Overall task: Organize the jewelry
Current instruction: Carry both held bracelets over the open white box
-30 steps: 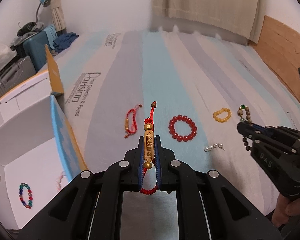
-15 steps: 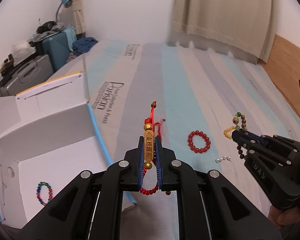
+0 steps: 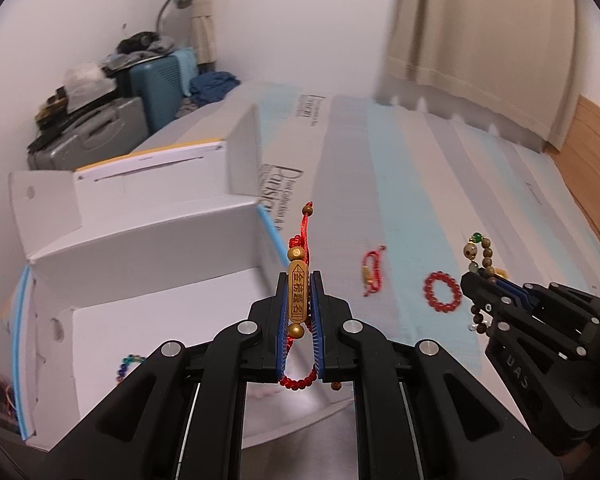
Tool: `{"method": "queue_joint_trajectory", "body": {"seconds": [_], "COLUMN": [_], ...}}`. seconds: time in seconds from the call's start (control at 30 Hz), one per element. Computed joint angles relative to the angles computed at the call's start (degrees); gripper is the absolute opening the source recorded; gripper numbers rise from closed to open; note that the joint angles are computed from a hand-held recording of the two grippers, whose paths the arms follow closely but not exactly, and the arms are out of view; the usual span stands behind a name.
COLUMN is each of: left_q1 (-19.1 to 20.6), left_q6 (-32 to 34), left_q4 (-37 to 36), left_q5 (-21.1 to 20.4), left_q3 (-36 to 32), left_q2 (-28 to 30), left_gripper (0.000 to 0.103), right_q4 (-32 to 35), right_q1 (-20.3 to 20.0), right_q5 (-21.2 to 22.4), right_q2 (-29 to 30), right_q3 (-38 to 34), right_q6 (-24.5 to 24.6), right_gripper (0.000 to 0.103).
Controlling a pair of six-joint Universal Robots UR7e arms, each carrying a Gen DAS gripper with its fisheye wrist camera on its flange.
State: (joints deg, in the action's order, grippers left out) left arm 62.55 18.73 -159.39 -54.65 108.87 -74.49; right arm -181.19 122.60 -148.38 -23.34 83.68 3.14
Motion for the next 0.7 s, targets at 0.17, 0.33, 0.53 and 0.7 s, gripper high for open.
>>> {"method": "queue_joint_trajectory", "body": {"seconds": [0.17, 0.33, 0.53, 0.7], "left_q1": [1.5, 3.6, 5.7, 7.2], "left_q6": [0.3, 0.8, 1.4, 1.5], "left_q4": [0.0, 0.5, 1.0, 1.5], "left_q5": [1.7, 3.2, 3.8, 4.3], "left_q3": [-0.5, -1.4, -2.8, -3.7], "left_q2": [-1.0, -1.9, -2.7, -3.2], "left_gripper": [0.01, 0.01, 0.01, 0.011], "right_q4": [1.9, 4.2, 6.9, 9.4], "right_q1": [1.1, 1.7, 2.5, 2.9], "right_q5": [1.4, 2.6, 4.8, 6.5], "right_q2": [2.5, 5.1, 8.6, 11.3], "right_q3": [-3.9, -7.8, -13.3, -17.3], "right_q6": [-0.5, -0.9, -1.9, -3.0], "right_gripper": [0.007, 0.007, 0.007, 0.007]}}
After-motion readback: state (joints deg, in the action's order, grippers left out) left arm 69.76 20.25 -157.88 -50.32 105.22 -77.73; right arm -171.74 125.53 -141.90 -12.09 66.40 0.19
